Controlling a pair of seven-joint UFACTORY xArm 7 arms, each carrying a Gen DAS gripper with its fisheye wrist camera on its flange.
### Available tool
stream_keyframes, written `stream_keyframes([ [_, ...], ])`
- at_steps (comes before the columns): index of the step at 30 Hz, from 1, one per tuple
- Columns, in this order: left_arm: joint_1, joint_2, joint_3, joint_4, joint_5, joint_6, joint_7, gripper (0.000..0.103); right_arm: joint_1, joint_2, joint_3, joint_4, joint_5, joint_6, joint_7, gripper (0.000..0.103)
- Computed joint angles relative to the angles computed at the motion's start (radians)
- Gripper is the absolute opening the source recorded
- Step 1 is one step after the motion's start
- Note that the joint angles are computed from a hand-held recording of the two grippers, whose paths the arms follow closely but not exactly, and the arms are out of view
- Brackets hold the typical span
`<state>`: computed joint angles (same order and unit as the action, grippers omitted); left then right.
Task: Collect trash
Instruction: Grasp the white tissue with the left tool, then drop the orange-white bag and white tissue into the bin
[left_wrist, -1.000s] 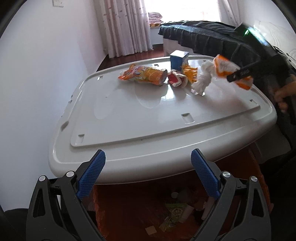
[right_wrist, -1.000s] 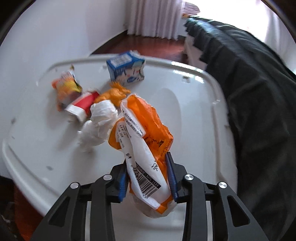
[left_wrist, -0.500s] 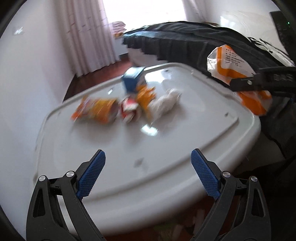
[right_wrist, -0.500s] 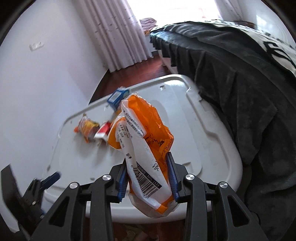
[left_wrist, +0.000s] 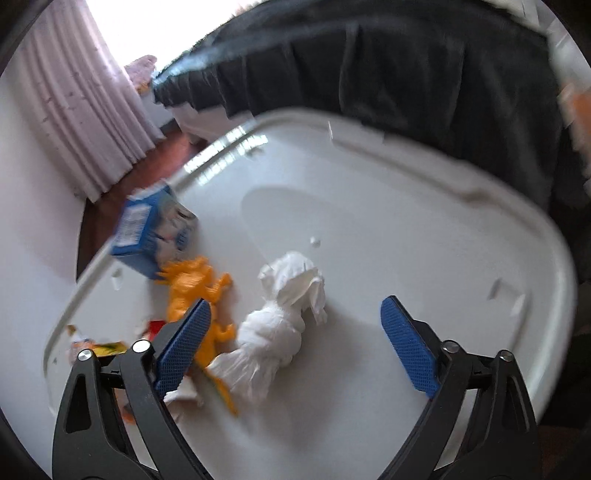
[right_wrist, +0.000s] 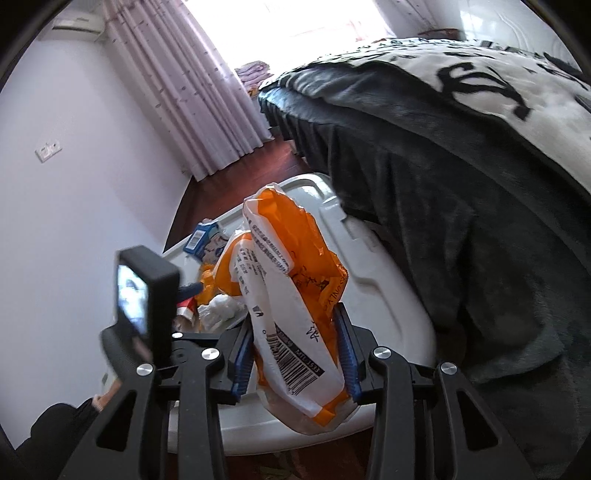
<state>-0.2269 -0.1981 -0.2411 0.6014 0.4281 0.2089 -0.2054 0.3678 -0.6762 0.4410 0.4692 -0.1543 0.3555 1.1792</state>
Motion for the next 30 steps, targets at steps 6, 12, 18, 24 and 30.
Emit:
stream_keyframes([
  [6, -0.1, 0.025, 0.11, -0.01, -0.331, -0.04, 0.188, 0.033, -0.005, -0.005, 0.017, 0.004, -0.006, 0.007, 0.016, 0.04],
  [12, -0.031, -0.144, 0.043, -0.115, -0.29, -0.025, 0.009, 0.032, -0.024, 0.045, 0.047, 0.055, -0.042, 0.04, 0.026, 0.039],
  [18, -0.034, -0.477, 0.064, -0.243, -0.338, 0.1, -0.026, 0.032, -0.032, 0.116, 0.057, 0.111, -0.085, 0.046, 0.035, 0.04],
  [24, 0.015, -0.878, 0.042, -0.334, -0.338, 0.394, -0.096, 0.032, -0.065, 0.184, 0.118, 0.185, -0.179, 0.064, 0.08, 0.04],
  [30, -0.031, -1.315, -0.029, -0.402, -0.326, 0.788, -0.156, 0.033, -0.075, 0.267, 0.218, 0.289, -0.353, 0.179, 0.145, 0.04],
])
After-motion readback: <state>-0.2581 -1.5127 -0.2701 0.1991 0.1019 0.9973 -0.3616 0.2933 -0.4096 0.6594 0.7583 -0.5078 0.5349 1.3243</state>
